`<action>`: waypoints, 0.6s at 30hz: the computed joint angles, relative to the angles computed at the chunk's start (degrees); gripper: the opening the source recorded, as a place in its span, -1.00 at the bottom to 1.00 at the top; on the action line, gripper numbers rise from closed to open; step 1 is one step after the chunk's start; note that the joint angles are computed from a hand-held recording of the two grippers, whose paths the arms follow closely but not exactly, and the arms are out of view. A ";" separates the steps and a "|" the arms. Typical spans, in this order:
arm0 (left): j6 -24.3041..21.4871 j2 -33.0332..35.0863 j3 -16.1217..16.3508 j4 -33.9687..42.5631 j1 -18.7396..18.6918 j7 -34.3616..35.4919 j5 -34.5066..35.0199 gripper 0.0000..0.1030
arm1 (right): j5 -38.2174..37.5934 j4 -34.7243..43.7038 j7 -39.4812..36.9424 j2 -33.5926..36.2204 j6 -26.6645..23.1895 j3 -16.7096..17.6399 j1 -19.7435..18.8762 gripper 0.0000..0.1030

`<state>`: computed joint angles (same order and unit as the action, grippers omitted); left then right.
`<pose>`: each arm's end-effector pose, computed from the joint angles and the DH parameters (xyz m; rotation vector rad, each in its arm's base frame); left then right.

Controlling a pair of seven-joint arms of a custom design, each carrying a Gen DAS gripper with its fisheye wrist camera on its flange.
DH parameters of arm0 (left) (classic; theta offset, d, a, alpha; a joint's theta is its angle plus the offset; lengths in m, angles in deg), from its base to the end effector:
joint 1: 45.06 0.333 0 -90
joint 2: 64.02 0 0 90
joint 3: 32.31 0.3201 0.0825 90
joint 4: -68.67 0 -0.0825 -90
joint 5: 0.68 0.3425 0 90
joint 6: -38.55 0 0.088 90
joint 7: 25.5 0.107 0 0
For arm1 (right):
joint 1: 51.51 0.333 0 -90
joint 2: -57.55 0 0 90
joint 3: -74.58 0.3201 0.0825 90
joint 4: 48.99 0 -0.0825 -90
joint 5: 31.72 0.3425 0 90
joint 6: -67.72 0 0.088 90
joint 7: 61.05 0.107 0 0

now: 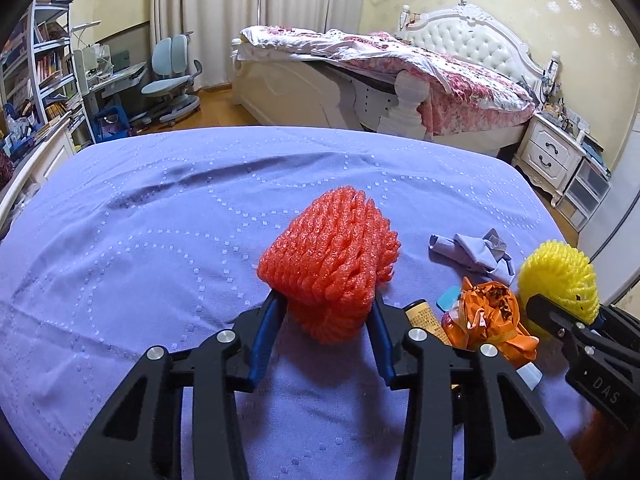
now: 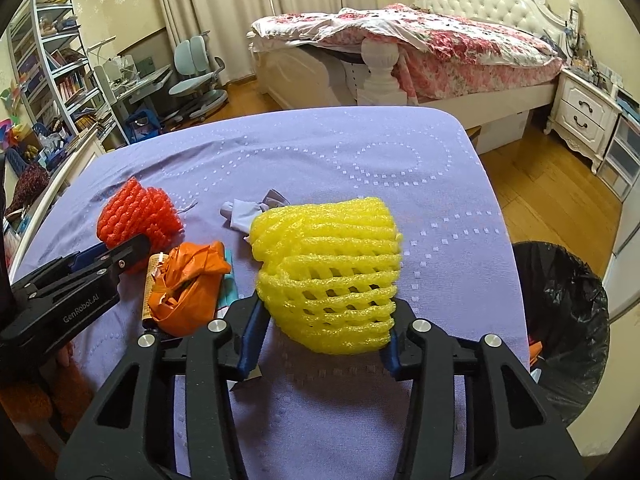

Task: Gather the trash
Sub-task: 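Grasp the yellow foam net with the right tool while the left grasps the red foam net, then carry both foam nets over the bin and open both tools to release them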

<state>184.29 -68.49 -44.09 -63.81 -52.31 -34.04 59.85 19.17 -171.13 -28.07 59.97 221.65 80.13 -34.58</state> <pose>0.4599 -0.1715 0.4315 -2.1487 1.1757 -0.5528 0.5154 0.1857 0.4632 -2.1679 1.0445 -0.1828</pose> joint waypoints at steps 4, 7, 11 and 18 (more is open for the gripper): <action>-0.68 -1.11 -0.38 -0.94 -0.24 -0.57 0.22 -0.25 | 0.39 -0.33 -0.28 -0.53 -0.39 -0.16 -0.09 -0.33; -1.69 -2.25 -0.90 -1.69 -0.50 -1.42 0.02 -0.26 | 0.51 -0.59 -0.41 -0.92 -0.53 -0.27 -0.06 -0.38; -3.06 -4.25 -1.96 -2.96 -1.13 -2.63 -0.41 -0.26 | 2.14 -2.15 -2.17 -2.68 -0.66 -0.69 -0.13 -0.38; -5.23 -6.31 -4.19 -3.90 -2.76 -4.85 -0.77 -0.26 | 4.59 -5.74 -5.69 -6.62 -1.62 -2.24 -0.23 -0.38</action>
